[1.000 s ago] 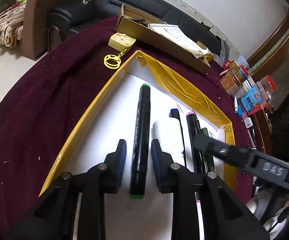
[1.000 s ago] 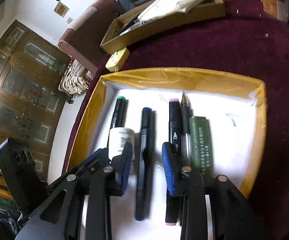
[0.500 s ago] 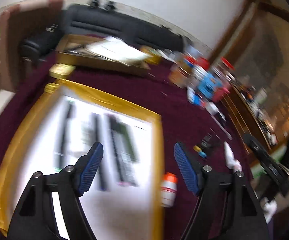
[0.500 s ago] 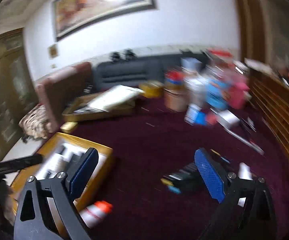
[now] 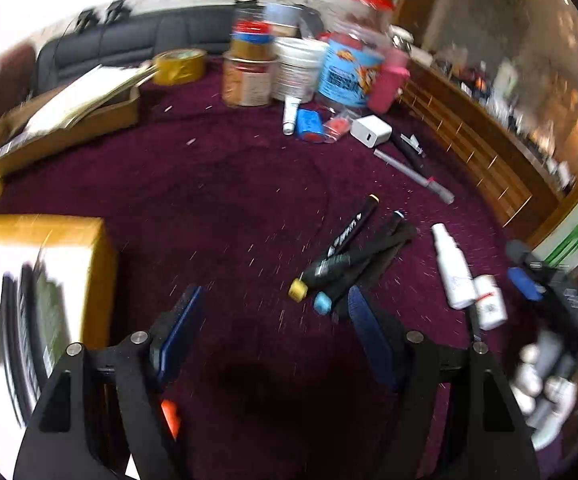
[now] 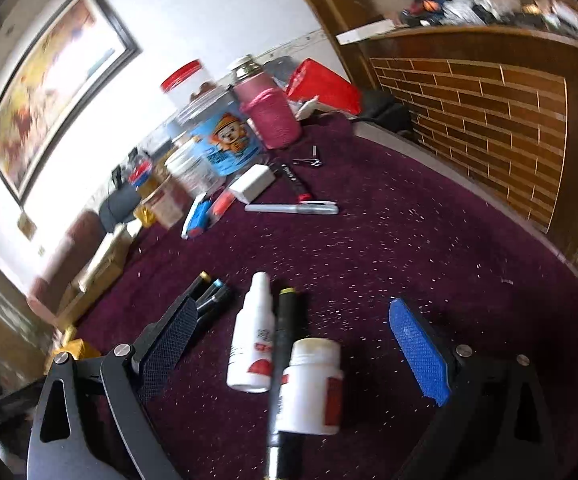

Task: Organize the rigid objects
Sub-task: 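Grasp the bundle of black markers with the left gripper, then grasp the white spray bottle on the carpet with the right gripper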

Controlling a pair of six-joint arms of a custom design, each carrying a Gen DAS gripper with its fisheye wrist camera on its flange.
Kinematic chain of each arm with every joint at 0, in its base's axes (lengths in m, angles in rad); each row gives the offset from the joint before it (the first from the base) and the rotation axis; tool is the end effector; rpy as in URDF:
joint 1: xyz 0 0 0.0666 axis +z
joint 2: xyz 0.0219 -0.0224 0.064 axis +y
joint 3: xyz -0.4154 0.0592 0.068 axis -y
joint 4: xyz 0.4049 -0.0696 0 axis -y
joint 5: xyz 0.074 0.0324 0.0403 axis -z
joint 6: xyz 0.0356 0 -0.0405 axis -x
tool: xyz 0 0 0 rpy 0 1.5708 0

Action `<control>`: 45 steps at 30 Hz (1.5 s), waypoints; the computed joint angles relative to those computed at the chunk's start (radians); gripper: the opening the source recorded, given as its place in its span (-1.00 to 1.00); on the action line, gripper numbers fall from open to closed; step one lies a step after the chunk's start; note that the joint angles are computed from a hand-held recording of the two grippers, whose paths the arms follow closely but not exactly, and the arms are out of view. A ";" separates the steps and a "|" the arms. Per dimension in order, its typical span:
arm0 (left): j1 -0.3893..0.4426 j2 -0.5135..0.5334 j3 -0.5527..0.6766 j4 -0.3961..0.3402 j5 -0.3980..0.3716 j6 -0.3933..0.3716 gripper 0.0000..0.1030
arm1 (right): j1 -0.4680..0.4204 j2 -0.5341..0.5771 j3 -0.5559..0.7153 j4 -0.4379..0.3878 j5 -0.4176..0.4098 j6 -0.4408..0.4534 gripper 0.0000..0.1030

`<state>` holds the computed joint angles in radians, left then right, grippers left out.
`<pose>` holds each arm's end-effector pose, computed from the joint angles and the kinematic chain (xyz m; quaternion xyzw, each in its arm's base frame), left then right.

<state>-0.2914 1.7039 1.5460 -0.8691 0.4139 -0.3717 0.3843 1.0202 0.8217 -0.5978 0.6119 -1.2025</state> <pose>0.5698 -0.1863 0.3783 0.3590 0.8734 -0.1872 0.2706 0.3151 0.1049 0.3665 0.4556 0.7648 0.0610 0.4514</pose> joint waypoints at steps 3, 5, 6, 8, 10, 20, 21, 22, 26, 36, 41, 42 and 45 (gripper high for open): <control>-0.067 0.032 0.016 0.033 -0.078 -0.044 0.42 | -0.003 0.000 -0.010 0.005 0.004 -0.006 0.84; -0.101 0.050 0.025 0.051 -0.115 -0.071 0.42 | -0.002 0.028 0.006 -0.008 -0.007 -0.014 0.84; -0.120 0.058 0.027 0.069 -0.141 -0.087 0.42 | -0.003 0.032 0.006 -0.006 -0.013 -0.014 0.84; -0.139 0.069 0.026 0.104 -0.156 -0.096 0.47 | -0.006 0.028 -0.004 -0.001 -0.015 -0.009 0.84; -0.144 0.075 0.031 0.101 -0.139 -0.086 0.55 | -0.006 0.029 -0.006 0.002 -0.026 -0.006 0.83; -0.102 -0.025 -0.099 -0.124 0.008 -0.298 -0.17 | -0.006 0.065 0.017 -0.028 -0.053 0.015 0.79; -0.090 -0.048 -0.126 -0.130 0.015 -0.318 -0.17 | -0.007 0.066 0.016 -0.028 -0.056 0.013 0.79; -0.078 -0.060 -0.139 -0.144 0.026 -0.325 -0.17 | -0.009 0.068 0.016 -0.028 -0.061 0.013 0.79; -0.022 -0.075 -0.136 -0.179 0.151 -0.273 -0.13 | -0.014 0.071 0.015 -0.027 -0.081 0.011 0.79; -0.027 -0.055 -0.128 -0.074 0.072 -0.153 -0.13 | -0.026 0.066 0.004 -0.020 -0.108 -0.007 0.79; -0.013 -0.030 -0.104 -0.077 0.062 -0.125 -0.17 | -0.029 0.071 0.007 -0.023 -0.114 0.001 0.79; -0.015 -0.034 -0.109 -0.069 0.051 -0.132 -0.18 | -0.029 0.071 0.007 -0.024 -0.116 0.000 0.79; -0.040 -0.050 -0.135 -0.020 -0.012 -0.150 -0.18 | -0.030 0.074 0.010 -0.026 -0.116 0.000 0.79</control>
